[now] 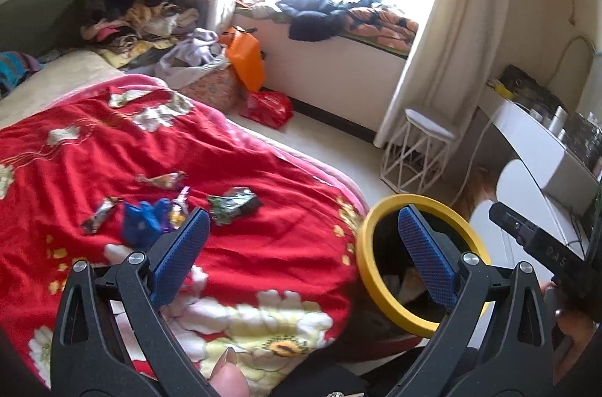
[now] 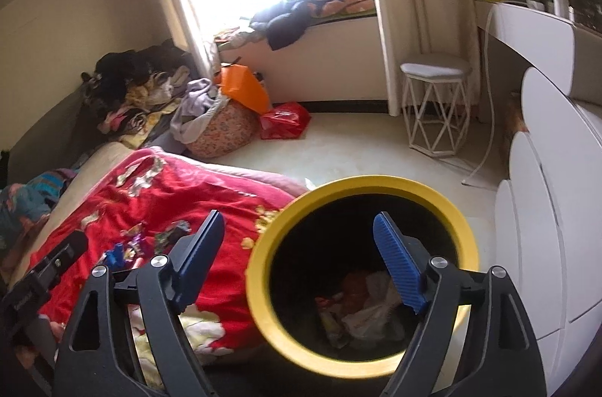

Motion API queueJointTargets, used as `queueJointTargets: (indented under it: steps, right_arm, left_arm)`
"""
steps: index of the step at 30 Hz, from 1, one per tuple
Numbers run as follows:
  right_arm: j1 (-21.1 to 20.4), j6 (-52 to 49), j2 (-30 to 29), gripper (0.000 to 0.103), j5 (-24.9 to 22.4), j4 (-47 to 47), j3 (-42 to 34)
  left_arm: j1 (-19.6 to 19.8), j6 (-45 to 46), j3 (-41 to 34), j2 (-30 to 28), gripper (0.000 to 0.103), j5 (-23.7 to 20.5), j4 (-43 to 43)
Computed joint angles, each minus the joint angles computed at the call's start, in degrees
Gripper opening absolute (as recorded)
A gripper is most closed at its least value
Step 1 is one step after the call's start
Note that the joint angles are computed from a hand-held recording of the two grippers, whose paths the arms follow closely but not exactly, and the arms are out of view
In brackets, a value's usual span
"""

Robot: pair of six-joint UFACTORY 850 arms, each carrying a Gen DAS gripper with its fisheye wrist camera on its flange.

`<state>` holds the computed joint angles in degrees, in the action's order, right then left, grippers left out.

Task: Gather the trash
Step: 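Move both open tools back over the trash on the bedspread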

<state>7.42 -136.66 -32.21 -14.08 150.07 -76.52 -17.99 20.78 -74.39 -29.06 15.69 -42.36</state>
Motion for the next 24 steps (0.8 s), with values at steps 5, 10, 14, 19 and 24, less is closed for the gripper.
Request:
queueJointTargets:
  steps: [5, 10, 14, 19, 24]
  right_arm:
    - [1.6, 1.1, 0.4, 0.082, -0.8, -2.5, -0.1]
    - [3.2, 2.9, 0.2, 0.083, -0.9, -5.6, -0.8]
    - [4.4, 4.9, -0.4, 0.083, -0.7, -8.8, -1.7]
    - [5.8, 7.1, -1.0, 0.083, -0.6, -12.8, -2.5]
    - [7.3, 10.7, -1.8, 0.084, -0.1, -18.0, -3.8]
  left_arm:
    - [1.4, -2.3, 2.2, 1.7, 0.092, 0.9, 0.2]
    - [3.0, -7.5, 4.5, 3.1, 0.092, 1.6, 3.6]
    - [3.9, -6.0, 5.8, 4.0, 0.092, 2.4, 0.9]
    - [5.1, -6.2, 6.9, 4.7, 0.092, 2.7, 0.2]
    - [6.1, -5.0, 7.7, 5.2, 0.092, 3.1, -1.5]
